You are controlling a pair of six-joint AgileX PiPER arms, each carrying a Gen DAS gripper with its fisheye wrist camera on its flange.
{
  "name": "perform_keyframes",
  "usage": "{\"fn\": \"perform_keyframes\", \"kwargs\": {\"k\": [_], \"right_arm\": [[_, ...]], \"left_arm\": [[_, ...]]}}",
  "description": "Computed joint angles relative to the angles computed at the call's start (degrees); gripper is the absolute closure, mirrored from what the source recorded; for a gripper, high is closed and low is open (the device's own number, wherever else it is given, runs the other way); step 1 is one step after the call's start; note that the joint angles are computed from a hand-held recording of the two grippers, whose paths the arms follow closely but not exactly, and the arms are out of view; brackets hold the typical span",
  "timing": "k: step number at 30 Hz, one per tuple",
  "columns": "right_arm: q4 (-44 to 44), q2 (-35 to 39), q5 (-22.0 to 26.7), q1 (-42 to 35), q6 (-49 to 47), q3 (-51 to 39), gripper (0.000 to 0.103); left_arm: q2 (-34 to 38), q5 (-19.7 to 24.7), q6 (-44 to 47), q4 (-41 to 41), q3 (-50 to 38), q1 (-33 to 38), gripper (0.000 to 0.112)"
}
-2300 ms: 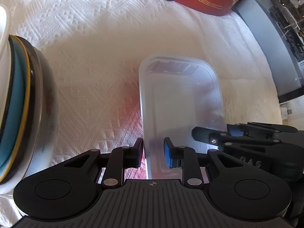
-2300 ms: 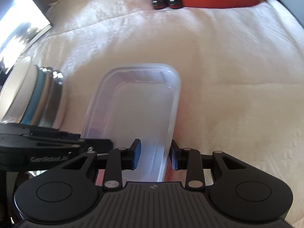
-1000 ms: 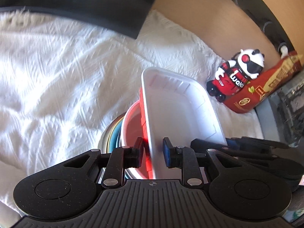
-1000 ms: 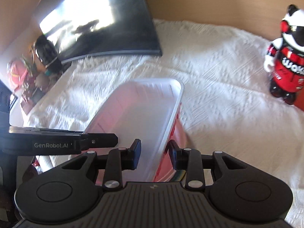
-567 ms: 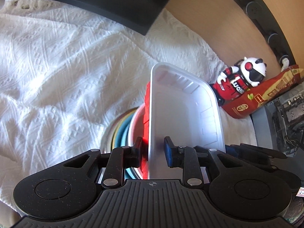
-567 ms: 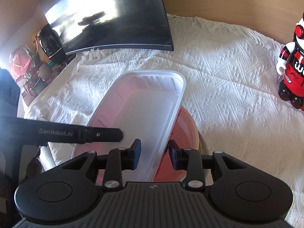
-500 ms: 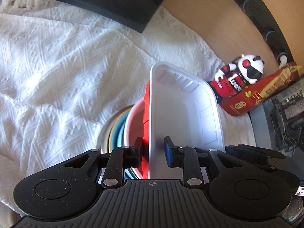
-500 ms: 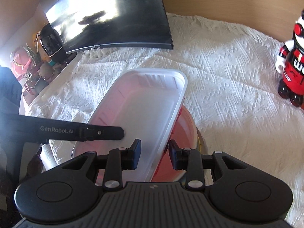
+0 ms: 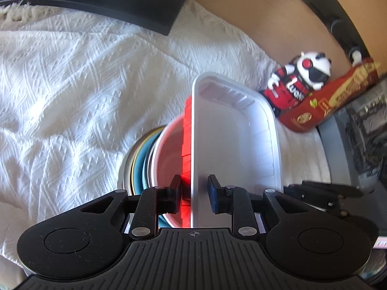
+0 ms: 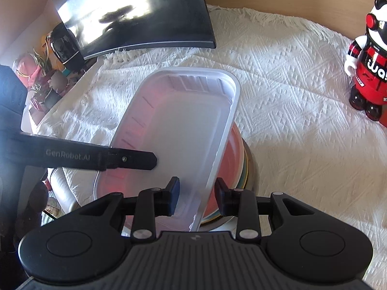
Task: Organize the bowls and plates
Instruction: 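Carry the clear tray with red foil tray over the bowl stack with both tools, then lower the trays onto the top bowl with both tools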
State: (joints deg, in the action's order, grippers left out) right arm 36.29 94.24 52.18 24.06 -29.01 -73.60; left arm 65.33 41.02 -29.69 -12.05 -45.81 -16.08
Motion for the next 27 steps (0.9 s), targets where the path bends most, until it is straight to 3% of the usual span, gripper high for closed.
{"fn": "perform_keyframes", "kwargs": {"k": [4,14,27], "right_arm": [[0.54,1.07,-0.01,0.07,0.68,-1.62,0.071],[0.63,0.39,1.19,0.36,0.46,-1.47,0.07],[0.29,1.35,0.31,-0.54,2.03,-4.18,0.068]], "left_arm": [[0.23,-0.54,1.3,-2.11,-0.2,2.4,0.086],[-1.88,-0.05,-2.1,1.62,0.46,0.13,0.086],[-0.76,-0.23,7.74,-6.82,-0.11,6.42,0.086]]}}
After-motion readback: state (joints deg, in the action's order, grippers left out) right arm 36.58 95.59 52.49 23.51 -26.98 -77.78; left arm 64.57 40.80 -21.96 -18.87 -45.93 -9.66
